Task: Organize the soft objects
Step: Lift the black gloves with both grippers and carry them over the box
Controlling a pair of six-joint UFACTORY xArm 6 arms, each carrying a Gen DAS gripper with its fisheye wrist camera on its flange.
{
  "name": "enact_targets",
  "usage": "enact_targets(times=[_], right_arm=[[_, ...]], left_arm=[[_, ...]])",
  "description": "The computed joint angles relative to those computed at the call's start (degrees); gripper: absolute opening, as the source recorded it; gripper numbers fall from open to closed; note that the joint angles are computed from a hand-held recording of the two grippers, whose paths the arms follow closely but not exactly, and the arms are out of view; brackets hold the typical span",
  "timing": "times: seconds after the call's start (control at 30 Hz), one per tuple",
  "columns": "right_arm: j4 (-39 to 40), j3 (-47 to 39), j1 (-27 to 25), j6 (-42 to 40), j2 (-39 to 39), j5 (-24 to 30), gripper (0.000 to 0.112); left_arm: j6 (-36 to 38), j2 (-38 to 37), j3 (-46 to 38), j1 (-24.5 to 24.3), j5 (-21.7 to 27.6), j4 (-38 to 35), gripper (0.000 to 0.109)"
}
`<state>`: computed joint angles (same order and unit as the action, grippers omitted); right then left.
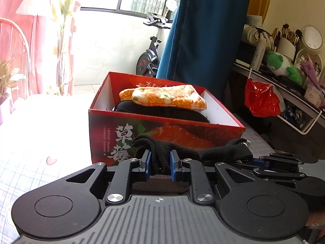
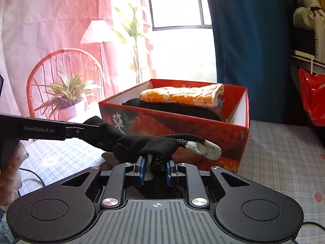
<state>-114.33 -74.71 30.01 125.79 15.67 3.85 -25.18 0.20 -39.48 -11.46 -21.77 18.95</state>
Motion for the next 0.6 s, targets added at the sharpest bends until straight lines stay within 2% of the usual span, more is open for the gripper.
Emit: enact_targets(times=[0.13, 0.3, 0.43, 0.6], right_arm=[[1.13, -2.45, -1.11, -2.15, 0.86, -1.02, 0.018], [3.61, -4.56, -2.27, -6.02, 1.99, -2.22, 0.018], [2.97, -5.80, -2.97, -5.64, 2.57, -2.92, 0.018], [3.87, -8.51, -4.37, -7.01, 4.19, -4.26, 0.018]], left_arm=[[0.49, 0.59, -2.26, -0.12, 0.70, -0.27, 0.020], [-2.92, 1.77, -5.00, 0.79, 1.67, 3.70, 0.020], [-3.99, 2.62, -6.75, 0.98, 2.51, 5.28, 0.020], [-12.38, 4.86, -11.92, 2.39, 4.69, 13.83, 0.020]])
